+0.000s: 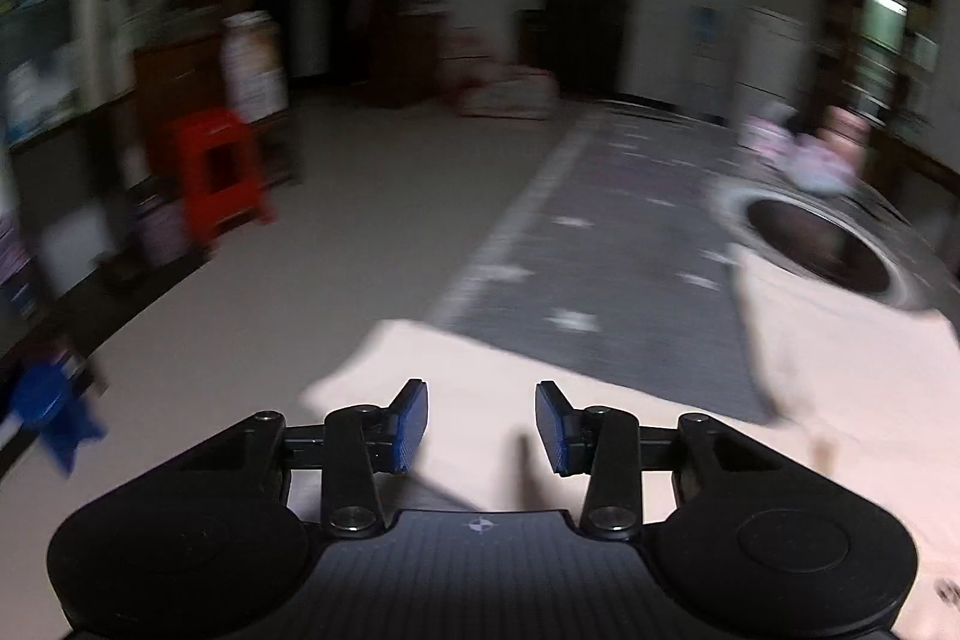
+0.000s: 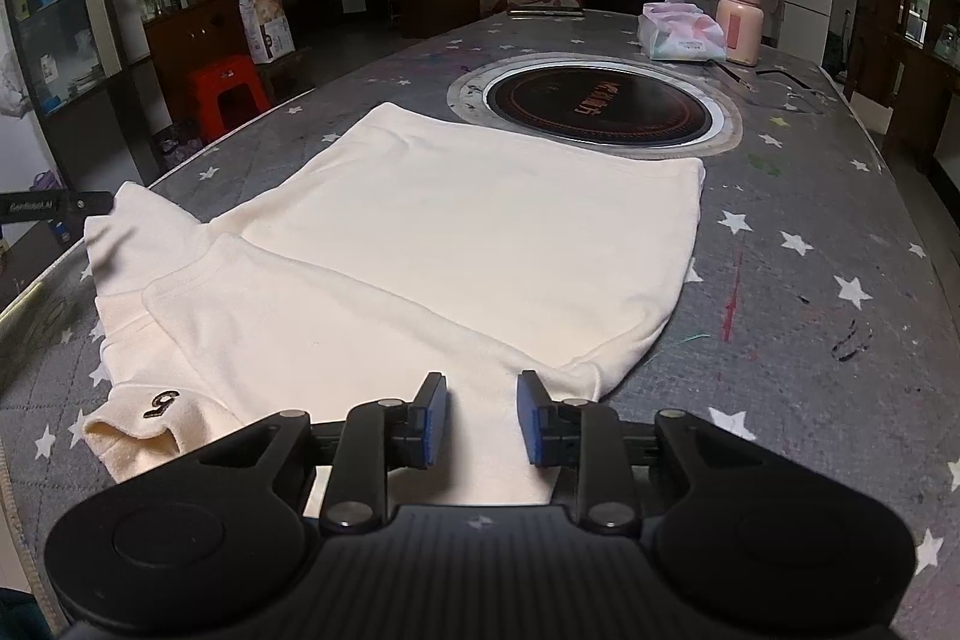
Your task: Fold clothes
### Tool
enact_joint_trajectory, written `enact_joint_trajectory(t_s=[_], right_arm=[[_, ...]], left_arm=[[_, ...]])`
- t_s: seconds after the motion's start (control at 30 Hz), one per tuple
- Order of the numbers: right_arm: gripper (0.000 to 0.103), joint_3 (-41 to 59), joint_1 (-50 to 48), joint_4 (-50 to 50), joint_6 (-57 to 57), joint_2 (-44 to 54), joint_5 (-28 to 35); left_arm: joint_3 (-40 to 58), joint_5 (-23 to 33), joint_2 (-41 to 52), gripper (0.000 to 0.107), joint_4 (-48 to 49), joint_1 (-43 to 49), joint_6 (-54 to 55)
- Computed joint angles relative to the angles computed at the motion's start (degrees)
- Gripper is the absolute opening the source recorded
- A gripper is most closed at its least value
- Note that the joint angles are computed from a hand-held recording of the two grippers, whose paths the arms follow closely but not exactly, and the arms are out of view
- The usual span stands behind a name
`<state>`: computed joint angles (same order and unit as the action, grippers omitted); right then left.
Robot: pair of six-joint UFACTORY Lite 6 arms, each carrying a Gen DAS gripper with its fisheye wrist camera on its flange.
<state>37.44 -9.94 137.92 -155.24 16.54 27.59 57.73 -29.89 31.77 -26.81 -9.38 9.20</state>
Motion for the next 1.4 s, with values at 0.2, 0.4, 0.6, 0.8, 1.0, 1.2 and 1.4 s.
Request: enact_joint_trajectory(t_s=[0.2,0.4,0.6,0.8,1.0,1.2,1.4], right_arm=[[0.027,-0.27,0.24,0.61,-0.52,-0.3,-0.1],[0.027,-0.62,0.61,1.62,-1.19,-0.67,-0.19],[0.027,-0.84,0.92,2.4,-1.7,-1.06,-0.42],[0.028,-1.94,0.92,2.81,-1.6,-2.51,0.03],[0.028,-3.53,0.39,2.05,-1.07,-4.23,0.98],[0.028,-5.45,-1.21,0.69,0.03,-6.0,2.37],[0.028,-7.44,-3.59,-0.44,0.96,-7.69,3.51]], left_arm=[[5.97,3.93,4.6,0.045,-4.48,4.95,0.22],[9.26,8.46,7.74,0.045,9.77,9.14,-15.99],[4.19,4.36,4.84,0.008,22.16,11.85,-28.41],[-2.23,0.18,-3.4,0.006,28.89,9.63,-33.31],[-6.22,-2.41,-11.54,0.006,39.27,2.05,-39.83],[-1.84,-2.82,-10.51,0.006,49.09,-6.91,-46.18],[4.82,-2.77,-4.1,0.006,53.96,-14.35,-48.87]])
